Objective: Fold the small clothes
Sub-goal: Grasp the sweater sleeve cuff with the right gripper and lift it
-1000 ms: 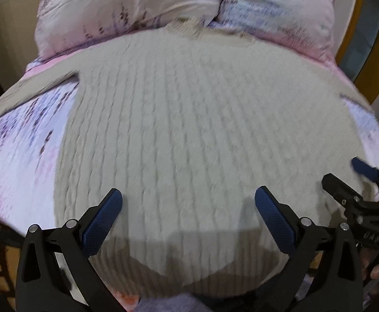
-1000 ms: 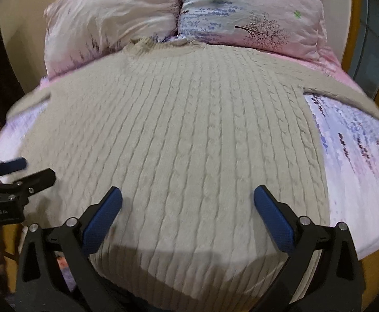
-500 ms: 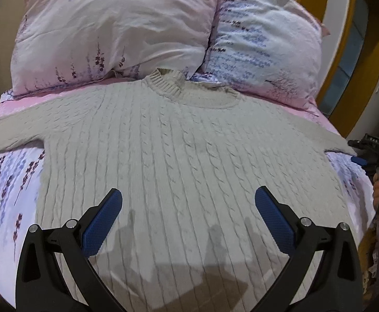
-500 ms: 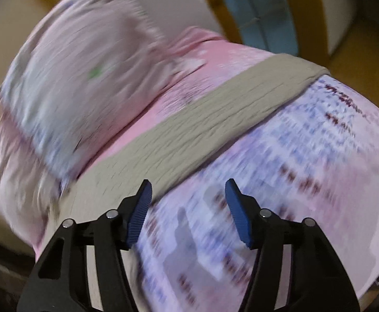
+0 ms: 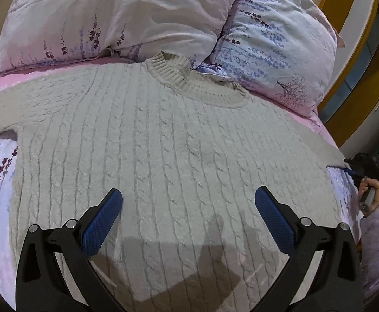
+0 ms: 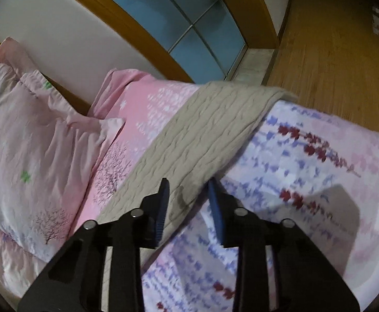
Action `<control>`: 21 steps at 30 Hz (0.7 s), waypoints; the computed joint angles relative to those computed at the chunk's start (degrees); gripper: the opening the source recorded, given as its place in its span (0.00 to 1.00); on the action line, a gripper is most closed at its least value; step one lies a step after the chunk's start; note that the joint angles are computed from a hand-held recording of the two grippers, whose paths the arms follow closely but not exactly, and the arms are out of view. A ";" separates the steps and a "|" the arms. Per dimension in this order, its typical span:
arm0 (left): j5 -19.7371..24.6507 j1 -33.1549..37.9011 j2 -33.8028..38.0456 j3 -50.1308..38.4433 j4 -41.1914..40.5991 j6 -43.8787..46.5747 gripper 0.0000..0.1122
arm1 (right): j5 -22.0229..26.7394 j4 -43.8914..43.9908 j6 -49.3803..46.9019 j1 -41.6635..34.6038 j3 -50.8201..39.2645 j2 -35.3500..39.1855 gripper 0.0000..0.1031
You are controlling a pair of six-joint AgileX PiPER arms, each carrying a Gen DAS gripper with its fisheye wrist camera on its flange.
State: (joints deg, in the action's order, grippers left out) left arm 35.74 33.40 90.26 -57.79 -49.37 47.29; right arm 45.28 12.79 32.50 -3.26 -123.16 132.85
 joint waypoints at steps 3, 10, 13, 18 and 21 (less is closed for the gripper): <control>1.90 1.18 0.75 -0.38 -3.46 2.22 0.90 | -0.34 -2.19 0.70 0.81 -0.39 0.04 0.08; 6.30 4.54 0.75 -1.12 -9.39 5.30 0.90 | -9.46 -19.24 1.82 9.58 4.37 -8.01 0.07; 7.84 5.80 0.52 -1.47 -11.11 6.41 0.87 | -12.92 -14.92 -8.56 15.83 4.52 -10.58 0.07; 10.35 8.85 -0.20 -1.03 -14.62 8.84 0.81 | -5.05 3.48 -30.67 24.48 -3.58 -6.07 0.07; 12.10 10.80 -0.36 -1.33 -15.34 9.50 0.80 | 8.01 5.35 -34.87 30.27 -17.99 3.57 0.07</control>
State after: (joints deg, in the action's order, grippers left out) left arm 47.84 44.21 89.90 -59.12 -64.70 56.79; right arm 53.29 18.14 -2.37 27.01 -141.15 136.41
